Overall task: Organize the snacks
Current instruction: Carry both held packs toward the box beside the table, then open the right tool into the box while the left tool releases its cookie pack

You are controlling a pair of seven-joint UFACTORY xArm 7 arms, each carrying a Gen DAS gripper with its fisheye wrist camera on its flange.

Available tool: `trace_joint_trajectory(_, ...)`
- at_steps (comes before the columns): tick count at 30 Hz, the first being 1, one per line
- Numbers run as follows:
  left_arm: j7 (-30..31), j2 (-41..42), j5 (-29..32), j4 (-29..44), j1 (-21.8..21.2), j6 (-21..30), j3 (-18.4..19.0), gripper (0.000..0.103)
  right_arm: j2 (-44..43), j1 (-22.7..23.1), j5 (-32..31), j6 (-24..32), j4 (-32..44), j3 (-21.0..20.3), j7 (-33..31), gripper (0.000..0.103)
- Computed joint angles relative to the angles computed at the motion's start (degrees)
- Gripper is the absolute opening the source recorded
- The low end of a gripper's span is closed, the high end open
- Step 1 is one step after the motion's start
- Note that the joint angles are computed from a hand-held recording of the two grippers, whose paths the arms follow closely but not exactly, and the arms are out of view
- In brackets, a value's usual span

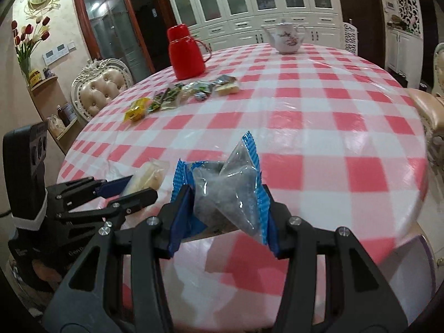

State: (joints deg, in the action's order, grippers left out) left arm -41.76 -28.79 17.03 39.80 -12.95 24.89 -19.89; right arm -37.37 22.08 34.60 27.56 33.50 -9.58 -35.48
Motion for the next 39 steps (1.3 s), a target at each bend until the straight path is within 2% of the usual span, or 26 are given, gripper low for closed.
trace_joint_trajectory(6, 0.19, 3.79, 1.51, 3.45, -1.43, 0.93, -2.12, 0.037, -3.86, -3.19, -1.90, 0.44, -2.73, -2.44, -1.94, 0.052)
trace_joint_trajectory(13, 1.47, 9.72, 3.82, 9.12, -5.07, 2.94, -3.05, 0.037, -6.43, -8.27, -4.47, 4.20, -3.28, -6.06, -3.31, 0.052)
trace_joint_trajectory(22, 6.83, 21.88, 6.61, 20.44, -13.91, 5.60, -2.49, 0.037, -6.38, -16.67, -10.15, 8.74, -0.67, -8.71, -6.94, 0.052)
trace_joint_trajectory(27, 10.93, 27.27, 6.46, 25.48, -19.03, 6.82, -1.03, 0.037, -4.57, -22.10, -14.63, 11.23, 0.93, -8.12, -8.13, 0.052)
trace_joint_trajectory(35, 22.11, 34.94, 0.37, 31.81, -25.54, 7.62, 0.51, 0.037, 0.09, -32.05, -23.91, 10.71, 1.23, -6.44, -9.26, 0.052)
trace_joint_trajectory(39, 28.43, 38.22, -6.25, 34.31, -26.70, 9.64, 0.62, 0.037, 3.91, -35.31, -27.02, 10.06, 1.21, -5.31, -8.11, 0.054)
